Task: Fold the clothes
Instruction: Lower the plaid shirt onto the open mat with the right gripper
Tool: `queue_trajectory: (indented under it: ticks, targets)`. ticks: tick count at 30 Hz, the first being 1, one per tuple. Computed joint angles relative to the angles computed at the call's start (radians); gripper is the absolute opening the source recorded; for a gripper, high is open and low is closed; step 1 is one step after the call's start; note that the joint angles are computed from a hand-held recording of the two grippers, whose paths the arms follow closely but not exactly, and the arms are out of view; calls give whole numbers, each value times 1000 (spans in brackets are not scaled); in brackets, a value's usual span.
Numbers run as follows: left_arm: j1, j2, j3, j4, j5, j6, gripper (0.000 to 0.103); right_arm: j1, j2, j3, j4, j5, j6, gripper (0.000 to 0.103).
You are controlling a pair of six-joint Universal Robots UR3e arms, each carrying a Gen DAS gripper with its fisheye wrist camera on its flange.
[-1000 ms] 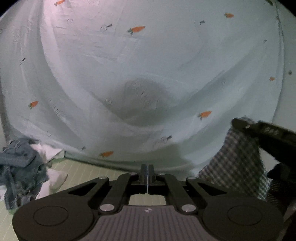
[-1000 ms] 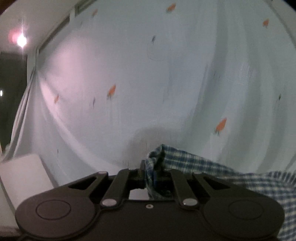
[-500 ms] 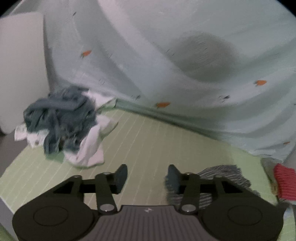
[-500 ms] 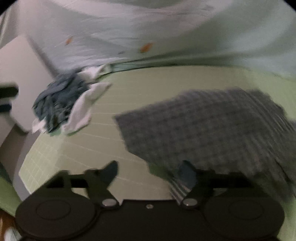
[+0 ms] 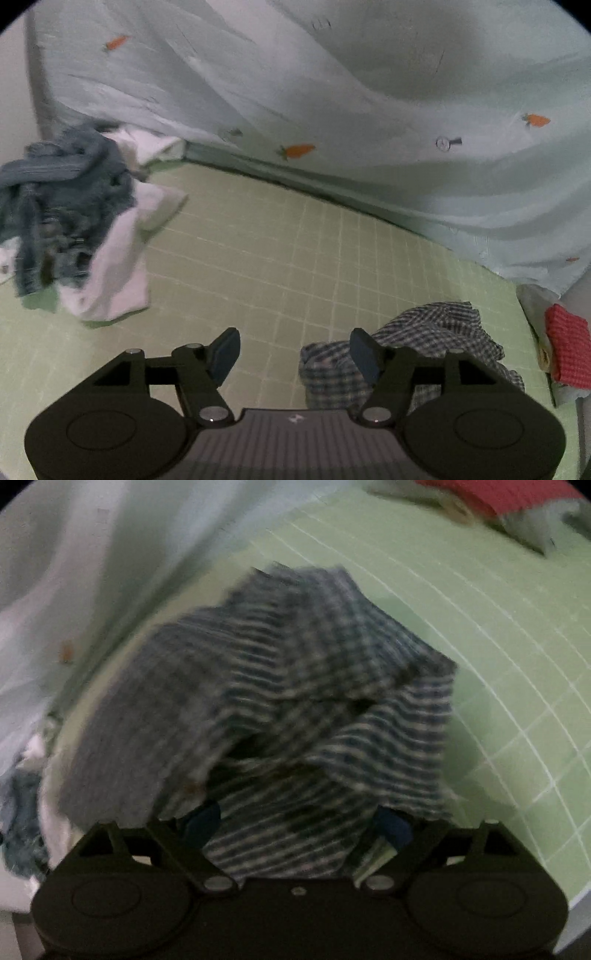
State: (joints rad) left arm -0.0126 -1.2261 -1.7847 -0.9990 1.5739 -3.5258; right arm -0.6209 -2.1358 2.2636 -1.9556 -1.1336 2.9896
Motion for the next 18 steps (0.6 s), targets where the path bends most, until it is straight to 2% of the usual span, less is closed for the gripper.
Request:
queue_trajectory:
  ticks: [4, 7, 9, 14, 18]
  targets:
    - [-27, -199, 109, 29, 9, 25, 67, 164, 298, -85, -234, -53, 132, 92]
    - [-12, -292, 163, 29, -8, 41, 67, 350, 568, -278, -342, -171, 144, 92]
    - [6, -324, 163, 31, -24, 46, 67, 450, 737, -448, -366, -246, 112, 93]
    - [38, -375, 110, 14, -31, 30, 67, 558, 1091, -865, -407, -235, -57, 93]
    - [74, -392, 64, 17, -77, 4, 67, 659, 1337, -1232, -414, -336, -111, 98]
